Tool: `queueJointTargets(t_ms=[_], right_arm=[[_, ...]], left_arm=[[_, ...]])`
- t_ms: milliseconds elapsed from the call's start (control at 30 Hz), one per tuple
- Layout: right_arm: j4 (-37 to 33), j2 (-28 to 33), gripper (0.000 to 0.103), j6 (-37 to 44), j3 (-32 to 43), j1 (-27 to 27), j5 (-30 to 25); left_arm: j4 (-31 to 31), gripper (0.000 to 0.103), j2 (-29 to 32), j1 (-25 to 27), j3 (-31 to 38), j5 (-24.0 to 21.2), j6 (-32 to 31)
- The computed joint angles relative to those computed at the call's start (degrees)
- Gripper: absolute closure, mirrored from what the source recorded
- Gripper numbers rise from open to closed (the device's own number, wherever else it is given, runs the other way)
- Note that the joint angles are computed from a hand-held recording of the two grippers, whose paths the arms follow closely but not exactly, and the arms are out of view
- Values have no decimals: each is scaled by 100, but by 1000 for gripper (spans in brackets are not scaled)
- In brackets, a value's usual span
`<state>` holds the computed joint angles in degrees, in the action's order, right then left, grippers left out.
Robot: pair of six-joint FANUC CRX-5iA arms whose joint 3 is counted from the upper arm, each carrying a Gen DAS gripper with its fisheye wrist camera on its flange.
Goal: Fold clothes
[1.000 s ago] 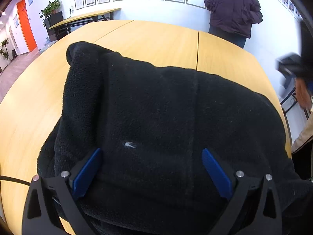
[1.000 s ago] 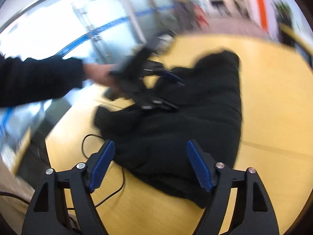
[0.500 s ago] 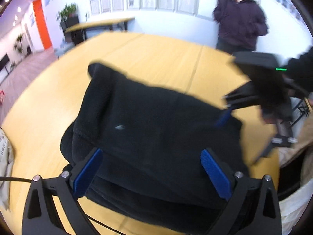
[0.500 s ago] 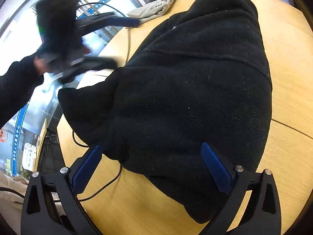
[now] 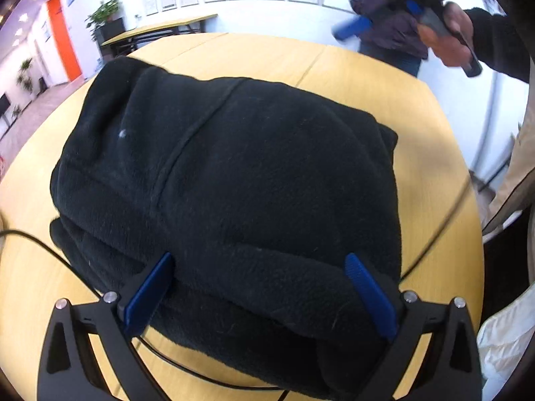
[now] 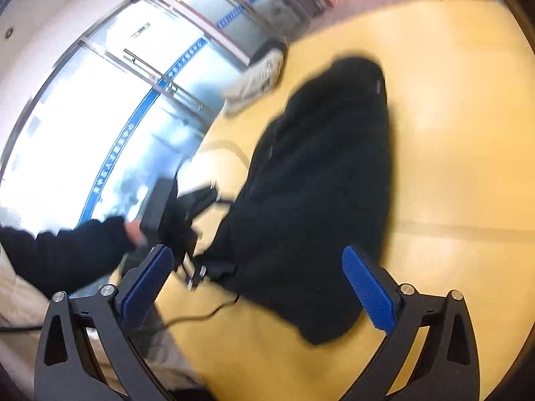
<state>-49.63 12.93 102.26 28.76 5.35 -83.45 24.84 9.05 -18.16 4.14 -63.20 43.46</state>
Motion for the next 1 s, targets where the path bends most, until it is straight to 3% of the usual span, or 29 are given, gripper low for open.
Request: queueJointTargets(t_ms=[67,167,267,333,467,600,733,833,1000], right_arm=[[275,266,0,-13,338,243,-105],[825,217,2,377,172,586,-125],[1570,-345,2,648,-696,997,748],[1827,-504,2,608,-946,993,945],[1739,-374,2,153,-803,809,886],[1641,-86,2,-53,-531,1111,1034],[1952,367,1,-41,-280,1650,662],[2486,84,0,255,-857,2026,1203],[1584,-126,2,-4,-942,1405,1159]], left_arm=[[-42,0,-2,15,74,-125,221],[-144,0,-28,22,204,-320,525],[-327,0,-52,10,330,-514,738],[-375,0,-89,10,340,-610,933],[-330,0,-321,64,208,-529,1474],[-389,0,-756,199,62,-446,2176],[-125,0,-1187,483,69,-207,2665],[-61,0,-1211,504,319,13,3015],[-581,0,-700,117,1030,-5,3658]])
